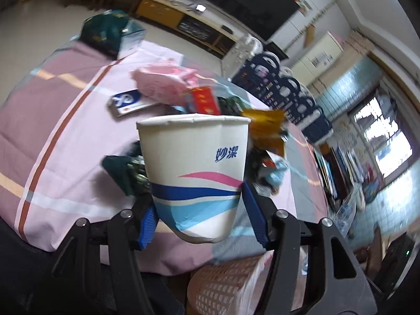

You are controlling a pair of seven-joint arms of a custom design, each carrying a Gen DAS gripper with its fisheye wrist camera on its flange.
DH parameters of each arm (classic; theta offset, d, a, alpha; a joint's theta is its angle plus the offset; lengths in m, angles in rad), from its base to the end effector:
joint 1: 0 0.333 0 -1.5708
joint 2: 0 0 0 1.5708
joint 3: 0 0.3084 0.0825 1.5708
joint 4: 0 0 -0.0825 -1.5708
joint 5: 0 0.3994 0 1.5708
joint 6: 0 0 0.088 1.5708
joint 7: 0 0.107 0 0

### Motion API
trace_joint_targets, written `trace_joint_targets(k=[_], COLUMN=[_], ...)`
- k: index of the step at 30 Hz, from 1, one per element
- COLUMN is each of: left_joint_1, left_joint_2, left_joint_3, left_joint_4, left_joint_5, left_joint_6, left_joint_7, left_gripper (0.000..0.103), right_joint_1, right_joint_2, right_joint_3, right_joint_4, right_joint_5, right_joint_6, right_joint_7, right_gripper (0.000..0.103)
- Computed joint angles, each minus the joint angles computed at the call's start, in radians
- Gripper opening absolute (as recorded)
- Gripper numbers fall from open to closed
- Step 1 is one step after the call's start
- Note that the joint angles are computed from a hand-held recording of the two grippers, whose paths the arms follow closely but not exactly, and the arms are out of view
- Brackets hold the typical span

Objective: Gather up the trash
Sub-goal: 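Lift the clear bag with the right tool while the left tool lifts the paper cup, then drop the paper cup into the wastebasket with the left tool while the right tool drops the bag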

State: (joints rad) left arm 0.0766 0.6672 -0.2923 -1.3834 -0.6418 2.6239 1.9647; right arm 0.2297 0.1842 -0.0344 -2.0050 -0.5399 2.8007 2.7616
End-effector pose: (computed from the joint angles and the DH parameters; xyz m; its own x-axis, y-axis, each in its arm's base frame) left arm 0.7711 -0.0979 0.3797 -0.1770 -0.8464 0.5023 -0.8289 -0.1469 -0.5397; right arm 0.6234 0.1489 0.4141 -0.4168 -0.8675 -0.2716 -0.6604 0.4942 -0.5653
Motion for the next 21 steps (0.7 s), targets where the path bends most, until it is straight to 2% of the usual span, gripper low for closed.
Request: trace_joint_targets(k=[4,7,9,10,13,14,15,16,17,19,21], left_joint_1=[0.008,0.004,-0.005,-0.015,-0.062,-0.076,-0.084,-0.092,-0.100,-0.111,-0.120], left_joint_2=[-0.080,-0.119,-0.138,-0.145,-0.161,-0.162,-0.154,-0.144,-0.134,-0.135,-0.135], left_joint_3=[-0.062,-0.087,-0.091,-0.084,-0.049,-0.038,-0.028,-0.019,-0.011,-0.004,-0.001], left_joint_4=[-0.104,-0.150,-0.172,-0.182,-0.207,-0.211,-0.203,-0.192,-0.182,-0.194,-0.206], left_joint_5=[-0.027,-0.059,-0.070,-0.073,-0.051,-0.042,-0.036,-0.028,-0.018,-0.006,0.013], left_joint_6=[-0.025,-0.117,-0.194,-0.208,-0.233,-0.241,-0.255,-0.273,-0.287,-0.295,-0.303], left_joint_7=[0.167,0.300,0.379,0.400,0.440,0.444,0.444,0.437,0.428,0.427,0.446], left_gripper=[0.060,0.060,0.060,0.060,0.060,0.060,0.060,0.060,0.060,0.060,0.060], right_joint_1=[-0.015,-0.045,-0.061,-0.066,-0.069,-0.070,-0.072,-0.074,-0.075,-0.081,-0.103], right_joint_2=[-0.113,-0.172,-0.197,-0.200,-0.175,-0.170,-0.166,-0.162,-0.170,-0.208,-0.263], right_joint_3=[-0.005,0.009,0.019,0.023,0.035,0.038,0.042,0.044,0.044,0.038,0.041], right_joint_4=[-0.133,-0.229,-0.284,-0.299,-0.304,-0.309,-0.313,-0.314,-0.326,-0.371,-0.412], right_joint_5=[-0.029,0.002,0.057,0.103,0.318,0.376,0.460,0.519,0.552,0.534,0.382], right_joint_6=[-0.061,-0.083,-0.090,-0.100,-0.140,-0.140,-0.145,-0.152,-0.142,-0.086,-0.062], right_joint_7=[0.036,0.054,0.040,0.009,-0.171,-0.215,-0.275,-0.310,-0.308,-0.233,-0.053], right_gripper=[0.025,0.025,0.025,0.025,0.025,0.030,0.040,0.045,0.052,0.061,0.066])
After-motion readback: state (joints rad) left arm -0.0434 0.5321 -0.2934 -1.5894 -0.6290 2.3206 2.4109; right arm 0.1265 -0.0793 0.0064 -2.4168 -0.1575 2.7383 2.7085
